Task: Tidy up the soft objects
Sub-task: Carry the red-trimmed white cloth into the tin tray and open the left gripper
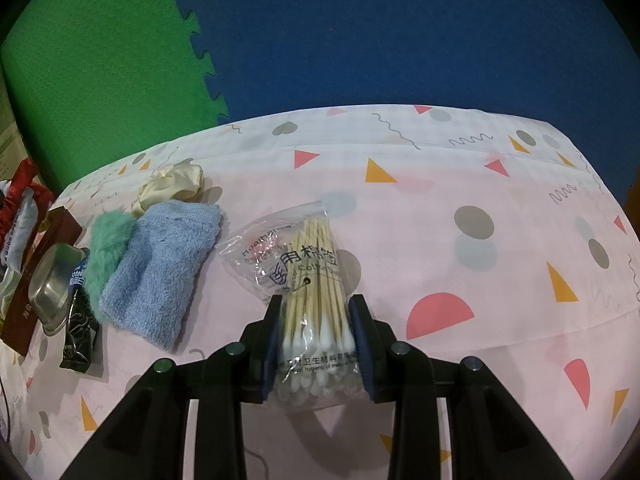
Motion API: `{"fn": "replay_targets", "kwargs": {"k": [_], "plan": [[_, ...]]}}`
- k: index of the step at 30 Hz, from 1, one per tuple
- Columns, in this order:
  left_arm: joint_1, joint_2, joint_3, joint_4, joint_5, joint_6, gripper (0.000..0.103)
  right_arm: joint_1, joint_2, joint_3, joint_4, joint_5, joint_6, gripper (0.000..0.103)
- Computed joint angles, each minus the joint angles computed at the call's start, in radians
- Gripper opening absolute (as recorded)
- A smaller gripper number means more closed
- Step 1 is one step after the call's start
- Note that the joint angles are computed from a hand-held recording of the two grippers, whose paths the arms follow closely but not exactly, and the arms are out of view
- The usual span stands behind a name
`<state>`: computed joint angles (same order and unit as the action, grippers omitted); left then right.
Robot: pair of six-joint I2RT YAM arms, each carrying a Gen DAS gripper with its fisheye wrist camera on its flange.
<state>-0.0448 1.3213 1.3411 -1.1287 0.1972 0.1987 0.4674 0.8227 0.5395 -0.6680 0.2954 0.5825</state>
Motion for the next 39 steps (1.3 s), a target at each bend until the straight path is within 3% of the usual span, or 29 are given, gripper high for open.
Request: {"fn": "replay_targets", "kwargs": {"k": [16,39], "plan": [[0.319,0.100,0.009,0.067,-0.041,0.162,0.009,0.005,0.013,0.004,0.000,0.011,-0.003,0.033],[0.432,0.277,-0.025,0.235,-0.078,0.183,0.010,0.019,0.026,0.011,-0.012,0.034,-0.011,0.033]]}}
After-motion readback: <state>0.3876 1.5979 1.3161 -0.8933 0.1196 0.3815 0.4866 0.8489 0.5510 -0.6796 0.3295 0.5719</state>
